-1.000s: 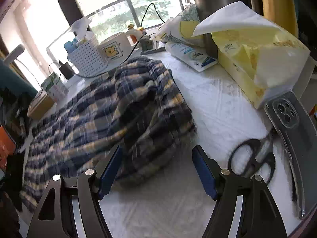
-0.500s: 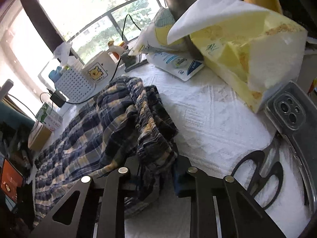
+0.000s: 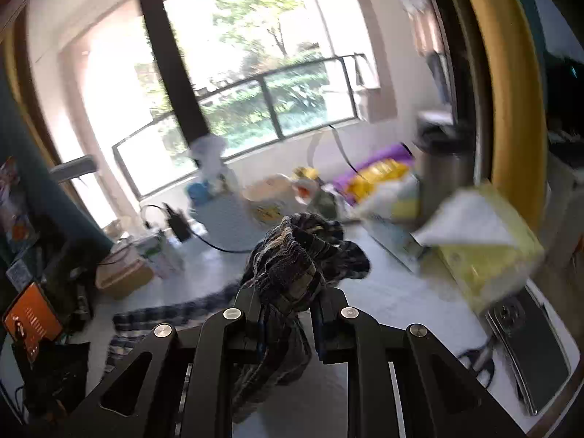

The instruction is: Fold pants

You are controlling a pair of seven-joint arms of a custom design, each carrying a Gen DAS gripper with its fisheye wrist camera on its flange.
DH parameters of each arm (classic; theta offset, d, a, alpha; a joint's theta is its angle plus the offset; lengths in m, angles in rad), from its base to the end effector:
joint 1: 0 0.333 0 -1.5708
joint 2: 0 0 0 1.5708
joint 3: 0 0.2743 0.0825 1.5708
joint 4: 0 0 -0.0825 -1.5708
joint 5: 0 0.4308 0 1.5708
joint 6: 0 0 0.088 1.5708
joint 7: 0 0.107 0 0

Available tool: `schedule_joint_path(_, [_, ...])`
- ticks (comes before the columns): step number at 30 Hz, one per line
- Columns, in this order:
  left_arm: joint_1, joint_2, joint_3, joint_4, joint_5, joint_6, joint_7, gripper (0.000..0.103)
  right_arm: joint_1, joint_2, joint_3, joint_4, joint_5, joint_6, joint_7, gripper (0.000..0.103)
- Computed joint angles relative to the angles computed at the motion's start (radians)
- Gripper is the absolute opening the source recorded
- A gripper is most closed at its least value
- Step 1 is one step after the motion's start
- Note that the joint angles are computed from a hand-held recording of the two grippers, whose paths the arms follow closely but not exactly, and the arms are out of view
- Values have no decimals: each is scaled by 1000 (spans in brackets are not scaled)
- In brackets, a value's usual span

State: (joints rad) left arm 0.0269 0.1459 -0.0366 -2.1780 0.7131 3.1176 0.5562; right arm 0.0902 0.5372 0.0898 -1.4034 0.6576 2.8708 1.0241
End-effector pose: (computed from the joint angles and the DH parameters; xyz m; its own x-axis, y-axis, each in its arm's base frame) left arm 0.6154 -0.0616 0.3308 0.2089 -0.9556 0.2077 -0.6649 -0.2945 -0.6864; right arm 0.7724 0.0905 0.4430 0.2456 -0.9459 -0.2122 -0.5756 0.0338 -0.8170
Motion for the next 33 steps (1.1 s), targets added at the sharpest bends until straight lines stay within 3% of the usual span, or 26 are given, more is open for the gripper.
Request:
schedule_joint_path(3, [15,-10,-6,-15,-12,26,28,40,9,-31,35,-21,14,18,-55,20])
schedule_joint_path(7, [24,-30,5,-47,-19,61,41,54,28,-49,78,-27,45,9,-147,20])
schedule_joint_path(9, [26,-40,17,-63,-9,74,26,54,22,-61,119,-39,94,-8,-234,20])
schedule_joint_path(12, [-24,-51,94,-56,159,55,-131,54,62,-53,120,-33,104,-44,-281,20])
schedule_joint_path(19, [40,-82,71,-95,251,71,-213,55,180,29,76,17,-6,-158,-238,20])
schedule_joint_path(22, [44,-96,70,-84,402,13,-341,55,220,71,65,33,-64,-210,-204,20])
schedule_joint_path(27, [77,-99,31,-93,365,6,-288,55,273,121,49,51,-153,-302,-163,20])
schedule_joint_path(33, [78,-88,7,-81,257,-25,-164,55,291,110,53,-6,-212,-309,-203,23])
